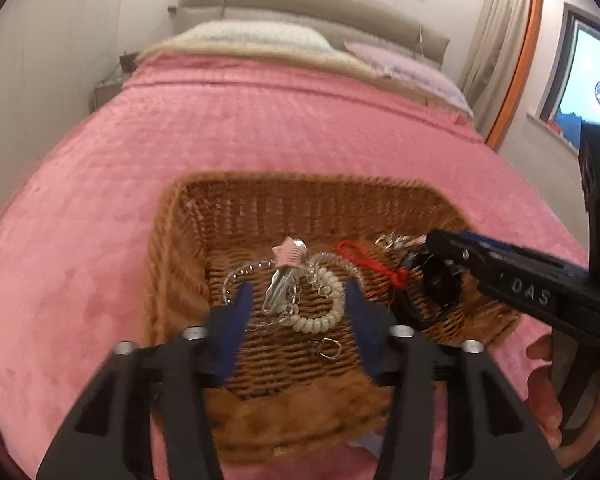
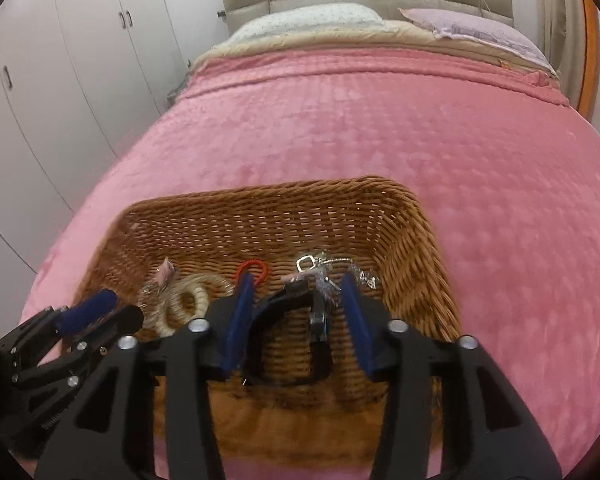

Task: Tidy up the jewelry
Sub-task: 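Carry the keys and clip into the basket and open both tools, then move the right tool to the purple coil bracelet while the left tool approaches the blue clip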

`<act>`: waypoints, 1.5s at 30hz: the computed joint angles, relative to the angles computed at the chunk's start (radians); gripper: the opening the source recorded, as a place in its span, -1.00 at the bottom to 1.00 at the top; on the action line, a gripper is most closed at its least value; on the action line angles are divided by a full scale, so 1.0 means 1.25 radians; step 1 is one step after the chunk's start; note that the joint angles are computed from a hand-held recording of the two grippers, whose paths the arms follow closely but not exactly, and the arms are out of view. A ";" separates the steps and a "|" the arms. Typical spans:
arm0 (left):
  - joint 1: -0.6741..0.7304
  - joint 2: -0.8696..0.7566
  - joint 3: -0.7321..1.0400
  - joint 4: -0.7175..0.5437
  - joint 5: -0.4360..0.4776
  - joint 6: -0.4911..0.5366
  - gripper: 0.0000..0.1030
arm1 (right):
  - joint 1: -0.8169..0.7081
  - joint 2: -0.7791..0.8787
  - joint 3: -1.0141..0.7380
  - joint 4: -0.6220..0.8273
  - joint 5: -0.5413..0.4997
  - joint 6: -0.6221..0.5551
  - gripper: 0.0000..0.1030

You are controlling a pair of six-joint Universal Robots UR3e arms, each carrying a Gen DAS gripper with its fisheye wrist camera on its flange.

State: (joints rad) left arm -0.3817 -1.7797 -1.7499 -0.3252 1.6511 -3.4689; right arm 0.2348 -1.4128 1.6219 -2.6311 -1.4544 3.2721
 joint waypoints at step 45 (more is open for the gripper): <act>-0.272 -0.072 -0.027 -0.038 0.142 -0.310 0.02 | -0.139 -0.765 0.819 -0.051 0.100 -0.082 -0.16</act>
State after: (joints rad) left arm -0.7221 -1.8695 -1.7832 -0.3722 1.8288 -3.8561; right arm 0.0613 -2.3691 2.6462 -2.6948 -1.3293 3.1693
